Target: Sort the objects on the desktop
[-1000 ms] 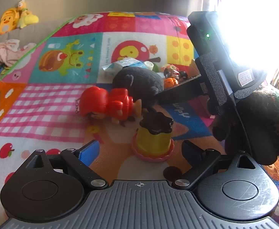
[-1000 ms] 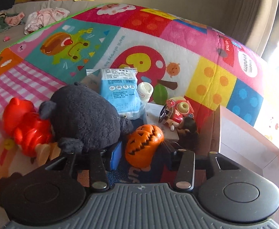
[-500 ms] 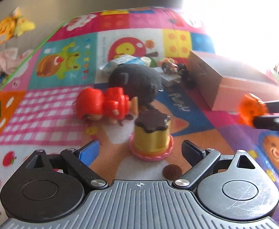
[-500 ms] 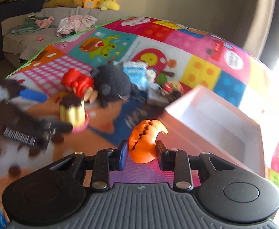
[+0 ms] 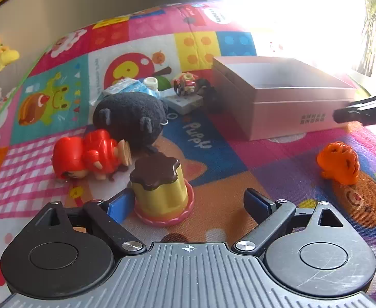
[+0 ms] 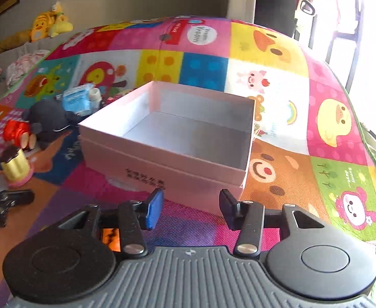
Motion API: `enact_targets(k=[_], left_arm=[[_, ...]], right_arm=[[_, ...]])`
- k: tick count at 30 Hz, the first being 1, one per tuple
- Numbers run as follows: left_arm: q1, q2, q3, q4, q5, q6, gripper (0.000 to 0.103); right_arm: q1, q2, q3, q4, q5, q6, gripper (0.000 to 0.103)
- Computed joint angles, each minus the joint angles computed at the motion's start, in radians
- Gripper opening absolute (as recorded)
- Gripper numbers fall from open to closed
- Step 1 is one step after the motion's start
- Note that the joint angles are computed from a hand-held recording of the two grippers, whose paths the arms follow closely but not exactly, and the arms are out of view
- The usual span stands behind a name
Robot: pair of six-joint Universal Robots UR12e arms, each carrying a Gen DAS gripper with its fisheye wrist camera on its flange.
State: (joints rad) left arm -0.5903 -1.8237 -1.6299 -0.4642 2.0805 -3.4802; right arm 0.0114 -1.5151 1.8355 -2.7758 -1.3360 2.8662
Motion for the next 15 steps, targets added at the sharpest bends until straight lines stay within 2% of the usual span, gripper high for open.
enact_targets(k=[4,8,10,13,14,15], left_arm=[[0.009,0.006,-0.002,-0.020,-0.022,-0.039,0.096],[0.011,0.006,-0.003,-0.019,-0.025,-0.042,0.097],[0.011,0.006,-0.003,-0.018,-0.027,-0.042,0.097],[0.012,0.006,-0.002,-0.020,-0.028,-0.046,0.097],[0.013,0.006,-0.002,-0.024,-0.032,-0.052,0.097],[0.015,0.007,-0.001,-0.028,-0.036,-0.058,0.098]], right_arm=[[0.022,0.052,-0.036,-0.038,-0.034,-0.006,0.048],[0.031,0.071,-0.058,-0.021,0.018,-0.032,0.048],[0.035,0.072,-0.053,-0.037,0.040,-0.060,0.048],[0.018,0.057,-0.034,-0.085,0.099,-0.040,0.048],[0.009,0.049,-0.030,-0.101,0.113,-0.021,0.052],[-0.001,0.041,-0.020,-0.135,0.118,0.006,0.062]])
